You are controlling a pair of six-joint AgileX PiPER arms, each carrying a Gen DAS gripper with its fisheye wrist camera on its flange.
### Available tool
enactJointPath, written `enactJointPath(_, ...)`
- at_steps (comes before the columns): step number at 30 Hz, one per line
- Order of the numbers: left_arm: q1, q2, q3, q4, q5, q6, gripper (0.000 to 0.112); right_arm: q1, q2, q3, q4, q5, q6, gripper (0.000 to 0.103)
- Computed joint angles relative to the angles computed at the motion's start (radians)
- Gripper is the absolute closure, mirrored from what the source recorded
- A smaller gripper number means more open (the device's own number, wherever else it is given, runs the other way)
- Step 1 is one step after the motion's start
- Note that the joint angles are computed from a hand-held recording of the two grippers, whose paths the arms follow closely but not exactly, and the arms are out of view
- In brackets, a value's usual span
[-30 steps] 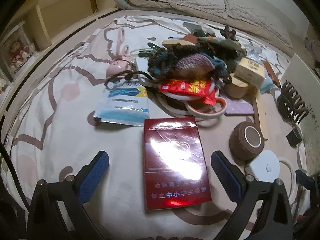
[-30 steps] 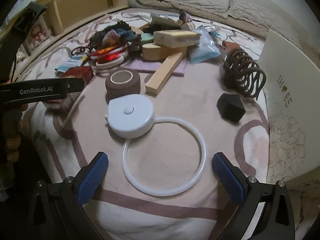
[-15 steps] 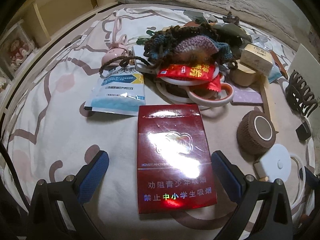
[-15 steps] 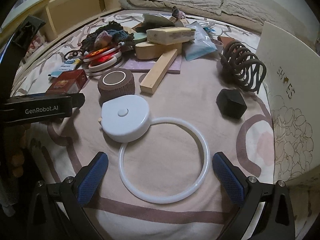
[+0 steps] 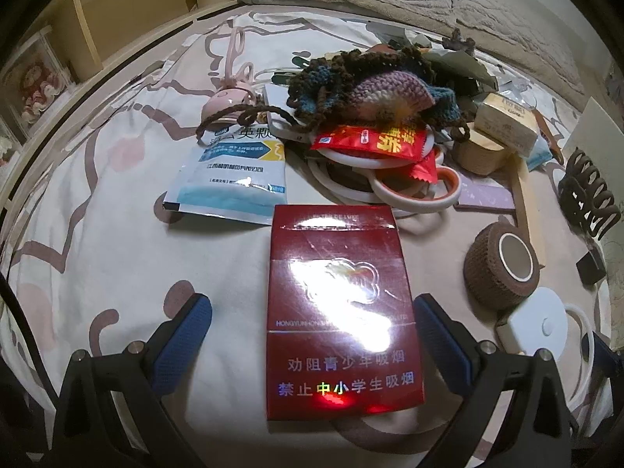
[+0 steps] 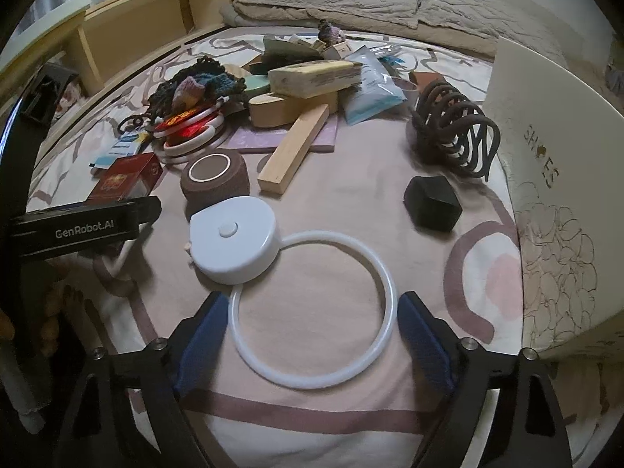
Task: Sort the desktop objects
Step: 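Close the left gripper on the red cigarette pack while the right gripper closes on the clear ring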
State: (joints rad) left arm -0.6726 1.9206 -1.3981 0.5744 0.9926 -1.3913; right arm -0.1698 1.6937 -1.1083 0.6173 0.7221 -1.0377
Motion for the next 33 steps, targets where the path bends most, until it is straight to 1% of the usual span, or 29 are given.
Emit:
enactJointPath(4,-0.003,0.000,-0.004,0.011,0.003,-0.004,0.011,0.008,-0.009,0.013,0.001,-0.021,-0.009,0.020)
enactJointPath(7,-0.003,-0.007,0.003,0.017,-0.006,-0.012,0.011,0.007,-0.011,0.016,0.004,-0.023,-0.015,0.020)
enactJointPath(9,-0.005,-0.014,0.011,0.031,-0.014,-0.030,0.015,0.008,-0.013,0.019,0.007,-0.025,-0.016,0.020)
enactJointPath(11,-0.002,-0.020,0.016,0.040,-0.022,-0.032,0.019,0.008,-0.014,0.022,0.008,-0.027,-0.018,0.020)
enactJointPath(13,-0.007,-0.020,0.011,0.055,-0.010,-0.039,0.029,0.008,-0.016,0.025,0.008,-0.029,-0.018,0.020)
enactJointPath(17,-0.008,-0.020,0.007,0.056,-0.010,-0.035,0.037,0.008,-0.015,0.024,0.008,-0.028,-0.017,0.020)
enactJointPath(21,-0.007,-0.025,0.007,0.056,-0.016,-0.026,0.050,0.008,-0.015,0.024,0.008,-0.029,-0.018,0.020)
enactJointPath(24,-0.010,-0.027,0.008,0.056,-0.017,-0.024,0.056,0.009,-0.015,0.025,0.009,-0.029,-0.019,0.020)
enactJointPath(33,-0.013,-0.039,0.018,0.048,-0.040,-0.014,0.056,0.002,-0.017,0.025,0.031,-0.030,-0.039,0.020)
